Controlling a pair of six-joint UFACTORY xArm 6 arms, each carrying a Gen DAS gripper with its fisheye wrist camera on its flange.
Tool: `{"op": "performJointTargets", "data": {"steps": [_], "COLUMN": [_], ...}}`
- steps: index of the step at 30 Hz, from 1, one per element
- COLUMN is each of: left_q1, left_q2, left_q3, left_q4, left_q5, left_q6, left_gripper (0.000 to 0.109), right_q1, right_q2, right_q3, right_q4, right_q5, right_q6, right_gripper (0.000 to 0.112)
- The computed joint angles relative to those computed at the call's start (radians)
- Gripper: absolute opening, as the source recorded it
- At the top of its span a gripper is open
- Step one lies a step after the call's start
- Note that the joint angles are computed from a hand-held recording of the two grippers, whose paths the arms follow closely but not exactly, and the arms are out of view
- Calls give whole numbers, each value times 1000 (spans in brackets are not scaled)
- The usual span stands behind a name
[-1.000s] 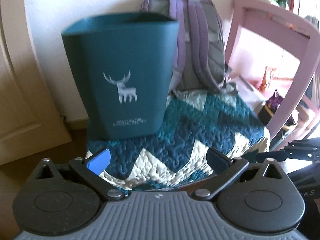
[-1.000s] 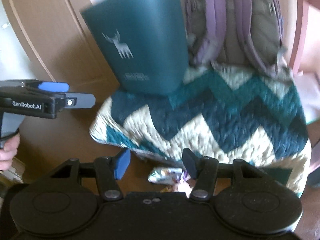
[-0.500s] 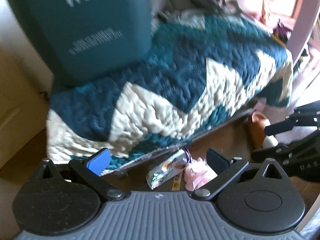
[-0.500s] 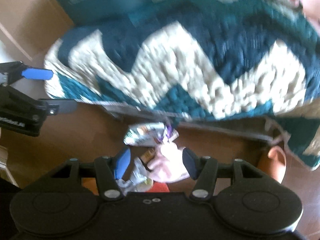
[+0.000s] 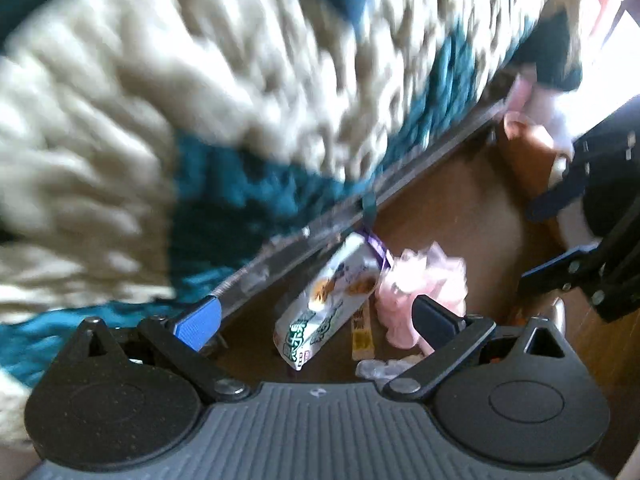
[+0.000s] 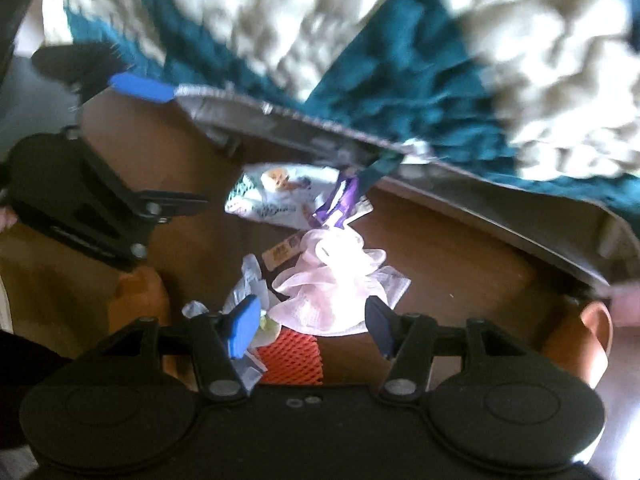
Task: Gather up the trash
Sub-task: 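Lower both tools from the bin down to the trash on the floor, then close left tool on cookie wrapper while right tool grasps pink mesh sponge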
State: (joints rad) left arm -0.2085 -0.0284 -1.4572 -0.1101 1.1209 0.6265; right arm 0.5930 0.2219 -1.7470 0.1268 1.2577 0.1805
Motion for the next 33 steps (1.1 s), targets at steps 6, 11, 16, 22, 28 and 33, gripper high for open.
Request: {"op": "performJointTargets", "data": {"steps": [6,11,16,22,28,33], "left_q1": [-12,-13,-16,-13,-21,-26], "left_q2": [15,60,85,129,174,174], "left_q3": [163,201,233,225,188,178], "left_q4": [62,67,60,71,116,133], "left_q5": [-167,-191,-225,-217,-183,-153], "left_q6": [183,236,251,233,141,47], "left_gripper": [102,93,90,80,31,11], "right_q1": [1,-2,-8,4,12,18], "right_q2": [91,137,174,213,239,203], "right_q3": [-21,-10,-3,-12,-40,-24], "right_q4": [25,30,57,61,30,10], "right_q5": [-12,-21,-37,-31,16,28], "right_q6": [-95,-146,-155,-149,-73,-30], "right_gripper": [57,57,57,57,20,6]}}
